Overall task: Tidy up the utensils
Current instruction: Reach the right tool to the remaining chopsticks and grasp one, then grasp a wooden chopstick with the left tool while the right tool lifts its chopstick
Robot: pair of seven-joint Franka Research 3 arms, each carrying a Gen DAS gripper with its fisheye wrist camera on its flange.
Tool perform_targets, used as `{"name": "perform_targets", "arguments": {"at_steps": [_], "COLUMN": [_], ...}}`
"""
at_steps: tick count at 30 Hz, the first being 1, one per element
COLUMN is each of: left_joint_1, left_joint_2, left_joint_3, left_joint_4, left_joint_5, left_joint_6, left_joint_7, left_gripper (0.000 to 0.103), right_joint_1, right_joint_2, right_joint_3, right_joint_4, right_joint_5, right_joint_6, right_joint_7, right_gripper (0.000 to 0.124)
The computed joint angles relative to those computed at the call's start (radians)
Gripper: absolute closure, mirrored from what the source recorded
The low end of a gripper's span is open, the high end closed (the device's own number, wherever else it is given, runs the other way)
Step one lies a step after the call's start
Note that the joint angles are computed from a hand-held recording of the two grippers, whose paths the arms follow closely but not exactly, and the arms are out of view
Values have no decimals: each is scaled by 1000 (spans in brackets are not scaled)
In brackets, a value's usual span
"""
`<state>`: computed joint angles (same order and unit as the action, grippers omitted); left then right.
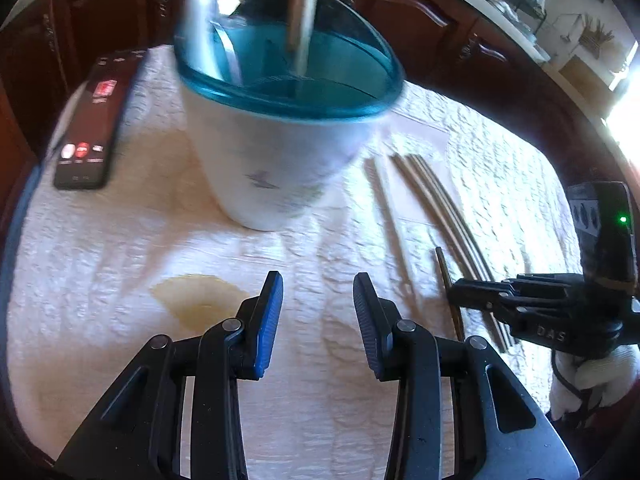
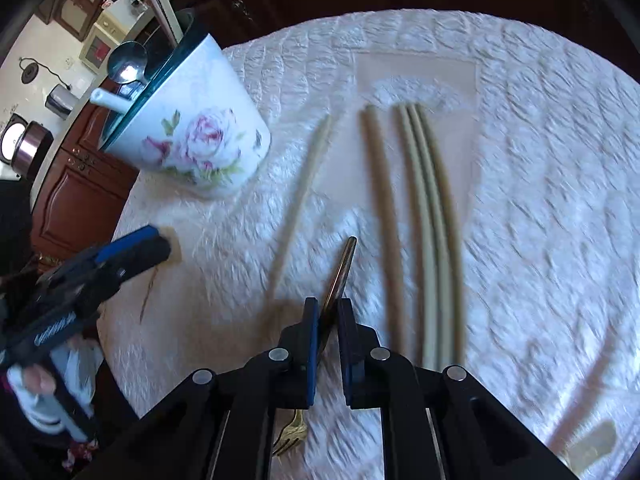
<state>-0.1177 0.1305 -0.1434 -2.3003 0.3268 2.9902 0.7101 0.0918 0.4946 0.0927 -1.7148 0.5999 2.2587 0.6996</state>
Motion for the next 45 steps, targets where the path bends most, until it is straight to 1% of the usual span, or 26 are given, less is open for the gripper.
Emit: {"name": "perform_targets", "arguments": {"at_steps": [2,4,8,10,12,14,15,19,22,23,24,25,26,27,30,31,32,33,35,37,39,40,41,42,43,45], "left_joint_1": [3,5,-1,-2,20,41,44,52,60,68,52,21,3,17,63,78,105,120,128,126,117,99,70,41,25,11], "left_joint_2": [20,36,55,66,73,91,99,159,214,232,245,249,251,247,205,182,151,116,59,18,-10,-13,-11,-4,7,43], "left_joint_3": [-16,-28,-28,-32,-61,-93,-100,-122,-141,-156,-142,-109,-89,-103,-146,-161,-191,-212,-228,-233,-227,-205,-166,-129,-106,-82], "left_joint_4": [22,41,67,85,88,108,115,173,222,238,252,259,264,253,201,174,137,94,24,-15,-37,-39,-32,-20,-7,39], "left_joint_5": [-25,-50,-72,-81,-128,-184,-202,-255,-289,-303,-294,-270,-246,-261,-290,-304,-337,-373,-435,-495,-550,-530,-460,-397,-367,-334], "left_joint_6": [-2,-3,-8,-19,-19,-27,-25,-27,-26,-27,-26,-34,-43,-32,-41,-50,-63,-69,-83,-105,-114,-107,-99,-97,-89,-96], "left_joint_7": [28,50,66,79,134,199,220,280,307,322,314,289,264,273,320,347,393,432,504,568,609,586,523,465,437,415], "left_gripper": [67,67,67,67,67,67,67,65,66,71,78,93,95,95,98,99,99,99,99,99,98,91,77,71,68,68], "right_joint_1": [-27,-25,17,46,65,50,36,-16,-33,-40,-47,-54,-58,-61,-69,-67,-61,-54,-41,-35,-25,-21,-19,-14,-8,9], "right_joint_2": [-24,-35,28,80,126,137,130,86,45,34,22,11,3,-7,-42,-54,-67,-81,-108,-103,-87,-86,-82,-73,-60,-42], "right_joint_3": [13,14,13,2,-15,-2,8,16,3,0,-3,-5,-8,-11,-19,-24,-30,-33,-37,-39,-40,-38,-37,-36,-35,-39], "right_joint_4": [-23,-38,36,94,153,166,158,110,51,37,21,3,-10,-25,-68,-83,-100,-120,-159,-156,-135,-132,-123,-110,-92,-70], "right_joint_5": [59,89,52,-2,-70,-88,-82,-53,-44,-38,-30,-23,-19,-16,-11,-22,-38,-47,-47,-33,-31,-31,-33,-36,-45,-76], "right_joint_6": [40,107,203,238,203,175,165,87,69,56,42,36,29,20,-24,-41,-50,-41,5,31,56,65,69,77,82,110], "right_joint_7": [-49,-68,-37,5,69,85,76,67,58,57,55,44,35,27,-3,-14,-25,-38,-56,-48,-25,-18,-10,-2,8,31], "right_gripper": [114,111,111,111,111,113,118,118,118,118,118,118,118,118,118,118,118,118,116,108,107,107,107,107,107,107]}}
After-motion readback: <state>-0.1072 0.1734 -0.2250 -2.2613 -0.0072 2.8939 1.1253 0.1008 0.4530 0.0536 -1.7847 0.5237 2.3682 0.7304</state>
